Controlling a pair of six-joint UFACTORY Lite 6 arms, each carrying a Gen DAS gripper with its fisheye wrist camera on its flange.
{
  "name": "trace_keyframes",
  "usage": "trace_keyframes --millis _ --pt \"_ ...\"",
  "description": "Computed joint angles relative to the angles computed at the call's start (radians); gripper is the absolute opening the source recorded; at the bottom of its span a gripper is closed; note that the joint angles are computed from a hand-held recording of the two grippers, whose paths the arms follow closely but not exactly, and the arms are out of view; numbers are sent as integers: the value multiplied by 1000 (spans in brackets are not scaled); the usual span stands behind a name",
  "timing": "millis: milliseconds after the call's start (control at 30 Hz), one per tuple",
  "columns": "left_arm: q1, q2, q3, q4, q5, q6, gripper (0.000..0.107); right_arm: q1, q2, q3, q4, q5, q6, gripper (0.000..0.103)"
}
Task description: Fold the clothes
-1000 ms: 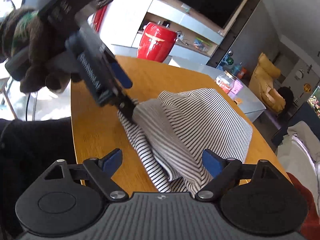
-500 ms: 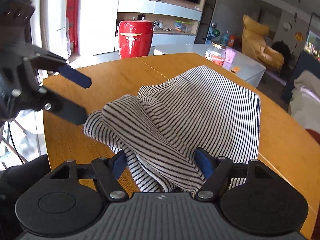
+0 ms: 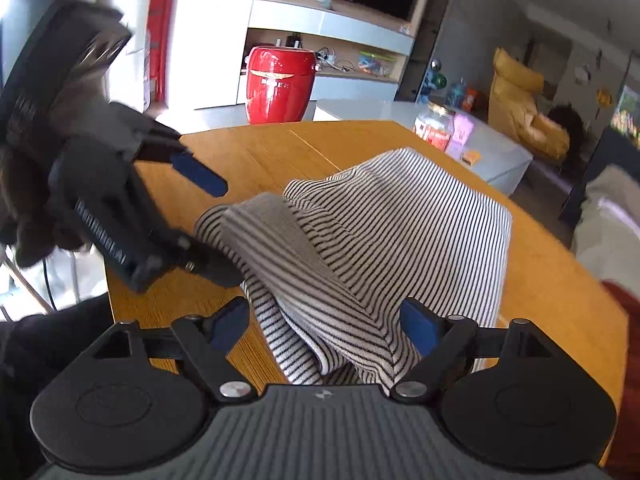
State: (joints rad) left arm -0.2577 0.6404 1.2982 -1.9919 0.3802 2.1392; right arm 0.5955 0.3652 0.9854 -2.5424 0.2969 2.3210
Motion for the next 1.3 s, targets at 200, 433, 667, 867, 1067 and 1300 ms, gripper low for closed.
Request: trace_keyframes --millis 200,433,667,867,1067,1300 --pt "2 -5 27 74 0 -95 103 109 55 -81 150 294 -274 86" --pt "15 5 66 114 20 -196 103 139 199 14 154 448 -398 72" --pt "80 -67 -14 134 105 -195 103 169 254 98 273 404 -598 32" --pt "174 -129 -47 133 154 -219 103 126 122 90 402 186 -617 26" --pt "128 -57 107 200 117 -271 103 147 -92 -10 731 63 -974 25" --pt "15 293 579 676 57 -716 103 206 -300 -59 1312 86 -1683 25"
